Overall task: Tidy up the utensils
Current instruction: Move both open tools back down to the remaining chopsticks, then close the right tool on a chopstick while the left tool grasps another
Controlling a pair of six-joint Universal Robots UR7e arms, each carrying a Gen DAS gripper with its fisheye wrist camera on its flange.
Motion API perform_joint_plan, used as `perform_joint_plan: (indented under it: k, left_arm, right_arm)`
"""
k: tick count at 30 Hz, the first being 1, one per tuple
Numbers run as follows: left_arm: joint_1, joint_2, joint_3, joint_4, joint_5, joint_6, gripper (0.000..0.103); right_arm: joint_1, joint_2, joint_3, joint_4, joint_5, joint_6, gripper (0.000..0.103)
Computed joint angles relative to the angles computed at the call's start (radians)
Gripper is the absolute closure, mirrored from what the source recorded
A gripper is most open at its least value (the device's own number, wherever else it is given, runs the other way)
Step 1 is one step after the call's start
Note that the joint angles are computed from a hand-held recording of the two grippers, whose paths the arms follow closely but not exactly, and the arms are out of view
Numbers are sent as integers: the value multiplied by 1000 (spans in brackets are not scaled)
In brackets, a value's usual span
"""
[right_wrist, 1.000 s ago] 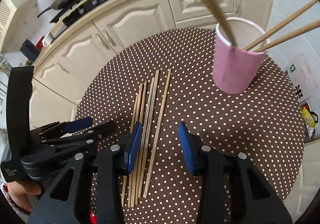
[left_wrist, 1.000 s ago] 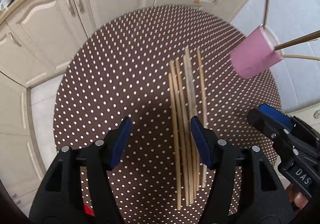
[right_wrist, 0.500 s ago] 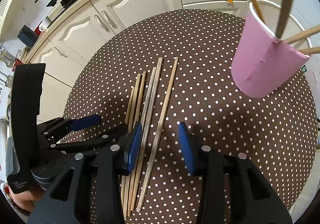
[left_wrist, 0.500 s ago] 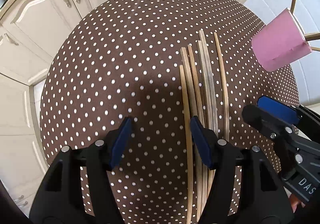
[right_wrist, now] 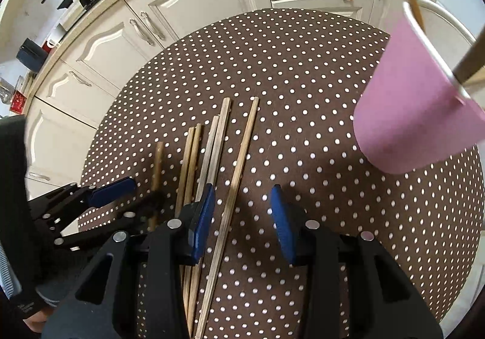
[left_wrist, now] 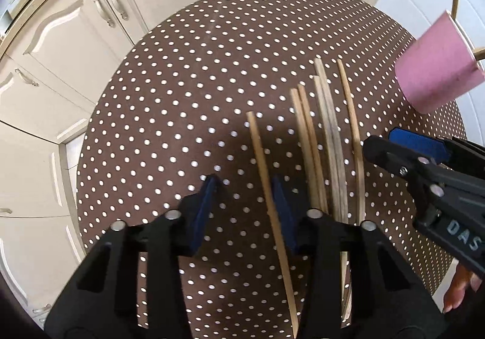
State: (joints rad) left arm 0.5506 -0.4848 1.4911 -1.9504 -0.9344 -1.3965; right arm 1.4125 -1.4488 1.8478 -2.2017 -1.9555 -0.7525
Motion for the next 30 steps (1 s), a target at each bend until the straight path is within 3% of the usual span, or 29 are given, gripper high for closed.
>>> perform_joint_plan:
  k: [8,11,13,22,30]
  left_arm:
    - [-3,-49,76,-55,-5,-17,76]
    - [-4,-70,111,-81,-10,-34,84]
    - [1,-83,134,-103,-11,-41,89]
    - [2,-138,234,-229,-30,-77,97]
    - [-59,-172,266,-245,-23,-121,97]
  right_arm:
    - [29,58,-8,-35,-64,-13,73]
    - [46,75,-1,-72,-95,-36,82]
    - [52,86,-3,-79,-104,-49,94]
    - [32,76,-36,20,-72,-15,98]
    - [30,6,-14,52,-24,-22,98]
